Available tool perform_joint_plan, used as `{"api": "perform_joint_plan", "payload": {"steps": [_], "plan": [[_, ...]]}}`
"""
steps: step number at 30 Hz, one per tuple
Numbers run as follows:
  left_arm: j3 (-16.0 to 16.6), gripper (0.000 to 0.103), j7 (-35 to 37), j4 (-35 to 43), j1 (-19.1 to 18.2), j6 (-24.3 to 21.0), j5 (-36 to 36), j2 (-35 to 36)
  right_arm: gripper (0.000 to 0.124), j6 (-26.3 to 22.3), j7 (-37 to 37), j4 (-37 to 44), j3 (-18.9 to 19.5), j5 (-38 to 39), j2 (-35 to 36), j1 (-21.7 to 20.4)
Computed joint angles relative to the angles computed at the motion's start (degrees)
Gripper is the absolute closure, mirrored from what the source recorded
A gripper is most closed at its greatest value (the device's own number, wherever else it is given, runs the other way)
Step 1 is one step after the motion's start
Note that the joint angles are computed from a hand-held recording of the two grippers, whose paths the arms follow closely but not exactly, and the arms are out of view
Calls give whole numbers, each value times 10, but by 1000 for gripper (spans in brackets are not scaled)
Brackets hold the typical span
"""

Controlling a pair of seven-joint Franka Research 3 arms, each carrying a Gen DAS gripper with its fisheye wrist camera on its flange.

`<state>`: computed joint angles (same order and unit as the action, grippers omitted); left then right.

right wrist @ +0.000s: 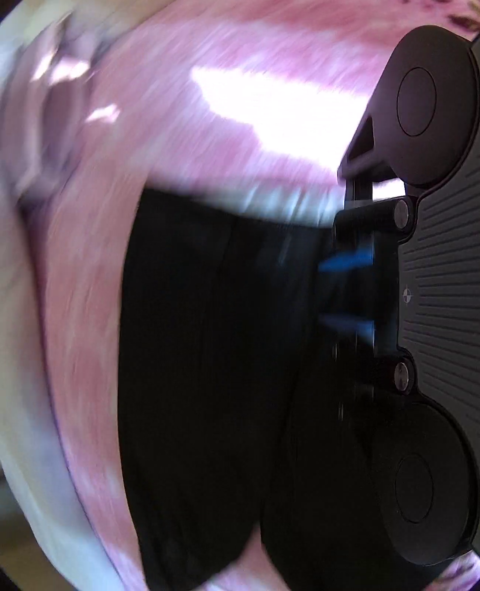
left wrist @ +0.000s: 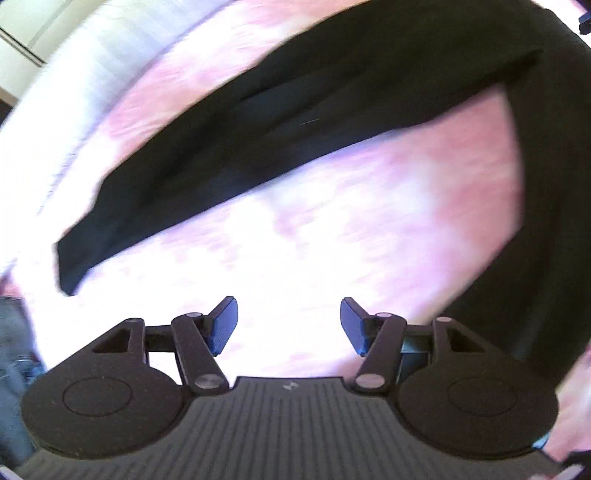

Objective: Fold clothes

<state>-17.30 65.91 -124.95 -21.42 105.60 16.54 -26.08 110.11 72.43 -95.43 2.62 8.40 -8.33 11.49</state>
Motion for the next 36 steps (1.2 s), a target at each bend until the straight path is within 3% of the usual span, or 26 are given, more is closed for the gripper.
{"api": "perform_joint_plan", "payload": {"steps": [5, 7, 14, 15, 16, 17, 20, 24, 26, 28, 33, 36], "plan": [[59, 47, 124, -114, 26, 66, 77, -99, 80, 6, 4, 29, 61, 1, 25, 70], [95, 55, 214, -153, 42, 106, 108, -128, 80, 7, 30, 55, 81, -15, 52, 101], [186, 54, 435, -224, 129, 283, 210, -102, 80, -2, 173, 172, 109, -91, 171, 215], [201, 60, 468, -221, 135, 296, 206, -90, 80, -3, 185, 191, 106, -97, 193, 229], [215, 80, 500, -212, 138, 302, 190, -77, 80, -2, 194, 190, 104, -101, 198, 243], [223, 88, 520, -201, 143, 310, 179, -66, 80, -5, 201, 195, 103, -106, 205, 256], [240, 90, 528, -149, 170, 372, 147, -30, 80, -16, 205, 235, 97, -121, 244, 288], [201, 76, 390, -43, 266, 460, 167, 52, 80, -33, 214, 270, 82, -136, 270, 311], [198, 63, 387, -23, 285, 467, 149, 57, 80, -53, 229, 313, 75, -146, 296, 326], [210, 58, 454, -43, 275, 460, 109, 33, 80, -74, 233, 351, 67, -152, 316, 335], [250, 54, 765, -192, 201, 401, 65, -98, 80, -88, 217, 378, 53, -167, 336, 352], [237, 55, 857, -270, 211, 418, 90, -136, 80, -77, 182, 364, 49, -189, 336, 361]]}}
